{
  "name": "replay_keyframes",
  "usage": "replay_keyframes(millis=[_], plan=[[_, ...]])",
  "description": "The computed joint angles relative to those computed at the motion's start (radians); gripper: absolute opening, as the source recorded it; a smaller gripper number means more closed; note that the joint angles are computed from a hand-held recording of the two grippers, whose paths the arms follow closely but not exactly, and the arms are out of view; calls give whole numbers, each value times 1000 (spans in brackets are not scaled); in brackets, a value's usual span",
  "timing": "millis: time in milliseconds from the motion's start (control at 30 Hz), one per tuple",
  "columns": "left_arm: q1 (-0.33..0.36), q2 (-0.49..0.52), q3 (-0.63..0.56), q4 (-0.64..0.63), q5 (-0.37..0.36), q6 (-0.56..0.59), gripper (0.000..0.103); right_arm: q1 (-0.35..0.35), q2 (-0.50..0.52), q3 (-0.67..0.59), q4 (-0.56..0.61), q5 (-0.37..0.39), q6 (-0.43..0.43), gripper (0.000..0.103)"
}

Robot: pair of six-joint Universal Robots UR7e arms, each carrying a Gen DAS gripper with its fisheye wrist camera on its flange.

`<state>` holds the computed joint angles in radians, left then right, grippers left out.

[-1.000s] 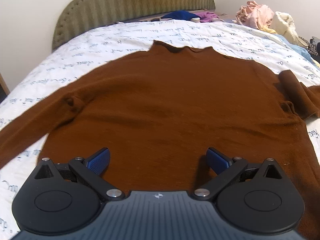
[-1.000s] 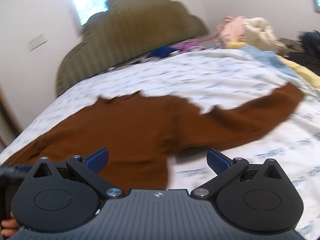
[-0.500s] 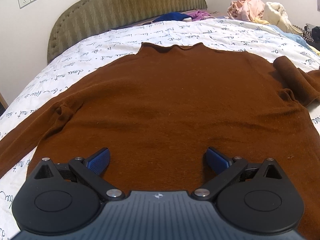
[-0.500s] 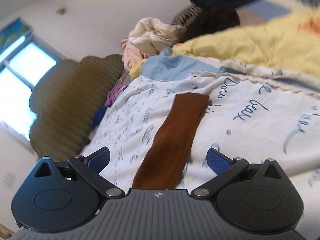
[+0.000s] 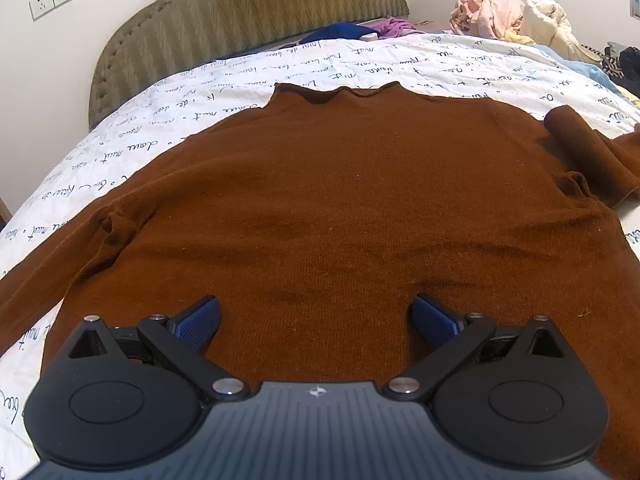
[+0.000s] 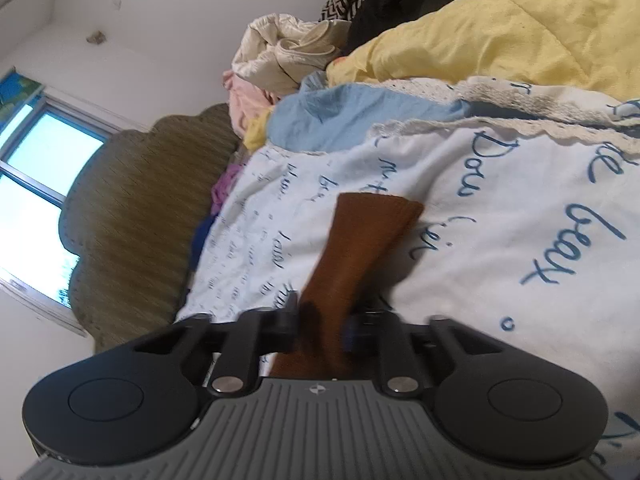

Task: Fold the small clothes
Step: 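Grasp the brown sweater's sleeve cuff with the right gripper, then lift the held sleeve and carry it across the sweater body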

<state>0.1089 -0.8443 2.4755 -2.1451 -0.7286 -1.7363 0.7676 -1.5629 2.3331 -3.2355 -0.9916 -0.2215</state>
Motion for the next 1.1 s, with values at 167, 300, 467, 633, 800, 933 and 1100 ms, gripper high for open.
replay_keyframes(millis=[167, 300, 467, 633, 800, 933, 1100], plan=[[-4, -26, 9, -1, -4, 13, 103, -29, -40, 64, -162, -11, 25, 10], [-19, -64, 22, 30, -9, -13, 103, -32, -85, 116, -374, -76, 11, 10], [-34, -118, 32, 110, -4, -73, 103, -22, -109, 174, -598, -163, -56, 10], [-61, -187, 33, 270, -6, -183, 103, 53, -24, 212, -941, -281, -154, 10], [-45, -213, 39, 330, -26, -214, 103, 99, -22, 309, -993, -222, -310, 10], [-39, -238, 67, 298, -44, -211, 103, 209, 71, 375, -1056, -242, -490, 10], [-50, -253, 82, 314, -60, -231, 103, 378, 215, 413, -1106, -347, -618, 10]])
